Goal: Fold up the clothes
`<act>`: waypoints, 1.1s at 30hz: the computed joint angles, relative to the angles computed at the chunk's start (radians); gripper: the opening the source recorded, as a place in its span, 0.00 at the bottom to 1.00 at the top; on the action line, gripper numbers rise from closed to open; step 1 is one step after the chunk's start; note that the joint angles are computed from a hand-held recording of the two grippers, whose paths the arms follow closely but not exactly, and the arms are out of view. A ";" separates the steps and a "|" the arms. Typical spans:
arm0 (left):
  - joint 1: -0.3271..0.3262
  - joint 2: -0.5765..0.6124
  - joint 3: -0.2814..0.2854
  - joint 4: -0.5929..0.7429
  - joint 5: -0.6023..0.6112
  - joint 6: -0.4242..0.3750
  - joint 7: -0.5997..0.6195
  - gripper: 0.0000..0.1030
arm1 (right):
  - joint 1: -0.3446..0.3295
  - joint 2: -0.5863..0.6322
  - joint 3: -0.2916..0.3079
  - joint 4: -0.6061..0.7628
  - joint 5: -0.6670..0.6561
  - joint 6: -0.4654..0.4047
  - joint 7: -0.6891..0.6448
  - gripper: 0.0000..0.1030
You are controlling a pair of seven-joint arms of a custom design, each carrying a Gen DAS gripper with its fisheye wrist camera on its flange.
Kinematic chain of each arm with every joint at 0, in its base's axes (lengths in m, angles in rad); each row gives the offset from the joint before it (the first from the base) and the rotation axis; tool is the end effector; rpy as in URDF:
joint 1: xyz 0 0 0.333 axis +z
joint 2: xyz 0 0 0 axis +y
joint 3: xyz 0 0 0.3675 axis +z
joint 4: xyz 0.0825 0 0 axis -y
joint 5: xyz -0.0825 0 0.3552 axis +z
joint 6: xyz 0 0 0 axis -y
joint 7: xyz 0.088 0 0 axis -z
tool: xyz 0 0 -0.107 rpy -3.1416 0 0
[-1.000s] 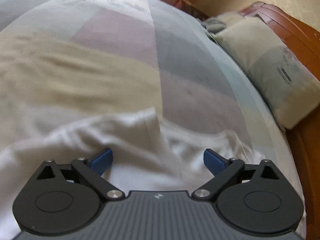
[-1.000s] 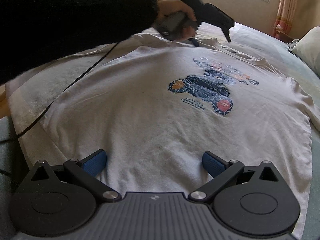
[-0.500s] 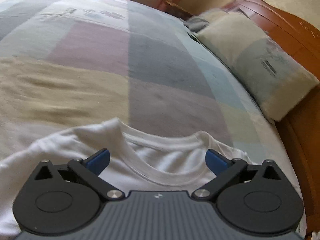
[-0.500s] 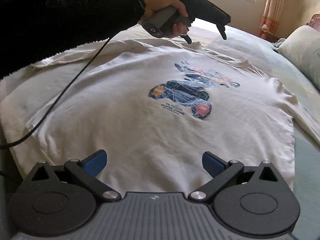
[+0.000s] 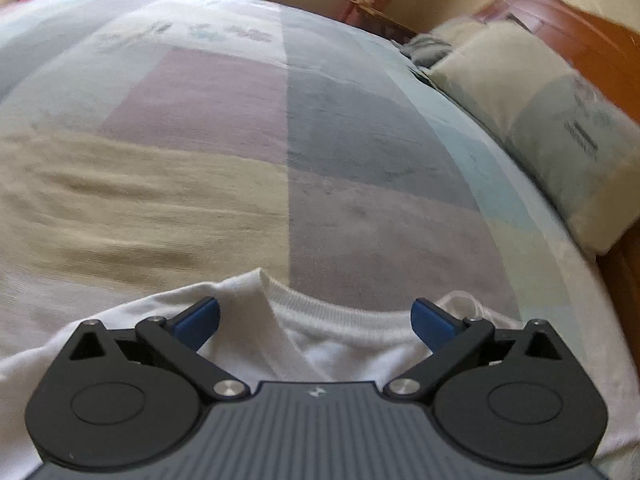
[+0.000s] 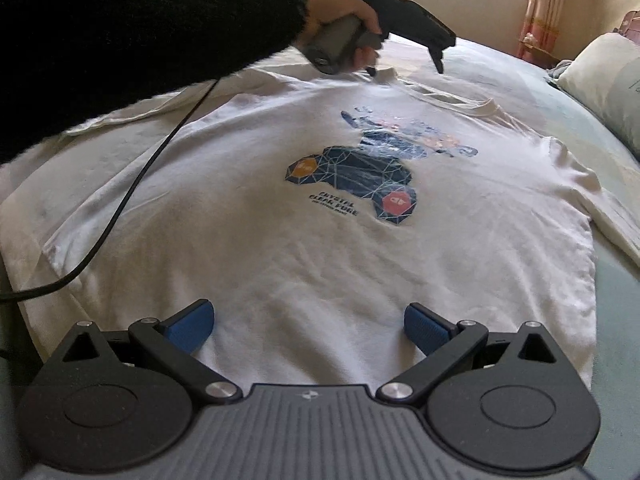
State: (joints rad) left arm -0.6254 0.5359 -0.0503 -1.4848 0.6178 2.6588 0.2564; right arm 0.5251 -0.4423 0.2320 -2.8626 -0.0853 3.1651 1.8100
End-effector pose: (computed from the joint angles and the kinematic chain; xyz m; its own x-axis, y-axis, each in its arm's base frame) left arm 0.5780 -0.4724 0.4892 0.0745 -0.9446 0.3196 -0.7545 -0.2630 -0.6014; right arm 0.2472 0.2516 0.4639 0.5832 -0.8123 -0.0064 -0.6027 -0.4274 -0.6738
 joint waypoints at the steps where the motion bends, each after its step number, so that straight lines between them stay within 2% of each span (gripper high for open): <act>1: 0.000 -0.024 -0.006 -0.022 -0.002 0.000 0.005 0.97 | -0.015 -0.003 0.013 0.000 -0.002 0.002 0.006 1.00; 8: -0.008 -0.217 -0.072 -0.131 0.036 -0.109 0.033 0.97 | -0.121 -0.014 0.086 0.015 -0.020 -0.007 0.068 1.00; 13: 0.007 -0.363 -0.168 -0.217 0.049 -0.217 0.067 0.98 | -0.172 0.025 0.115 0.055 -0.037 -0.066 0.136 1.00; 15: 0.016 -0.413 -0.206 -0.276 0.041 -0.233 0.054 0.98 | -0.193 0.033 0.128 0.056 -0.052 -0.055 0.167 1.00; 16: 0.023 -0.437 -0.221 -0.323 0.036 -0.208 0.028 0.98 | -0.198 0.036 0.131 0.054 -0.053 -0.046 0.185 1.00; 20: 0.032 -0.495 -0.275 -0.497 0.103 -0.114 -0.149 0.98 | -0.265 0.032 0.189 0.029 -0.094 0.013 0.230 1.00; 24: 0.009 -0.491 -0.315 -0.594 0.298 -0.100 -0.432 0.98 | -0.250 0.035 0.163 0.005 -0.100 0.069 0.215 1.00; 27: -0.010 -0.489 -0.328 -0.646 0.437 -0.080 -0.657 0.98 | -0.281 0.029 0.197 -0.012 -0.089 0.108 0.207 1.00; 31: -0.031 -0.475 -0.340 -0.672 0.570 -0.092 -0.847 0.98 | -0.315 -0.016 0.256 -0.029 -0.059 0.088 0.227 1.00; 33: -0.033 -0.474 -0.341 -0.673 0.574 -0.091 -0.841 0.98 | -0.294 -0.049 0.251 -0.032 -0.050 0.039 0.249 1.00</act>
State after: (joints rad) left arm -0.6586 0.0624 -0.3912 -2.1578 1.1917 2.5682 -0.5847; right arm 0.2307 -0.4917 0.4831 -2.8951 -0.1348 3.2039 2.0593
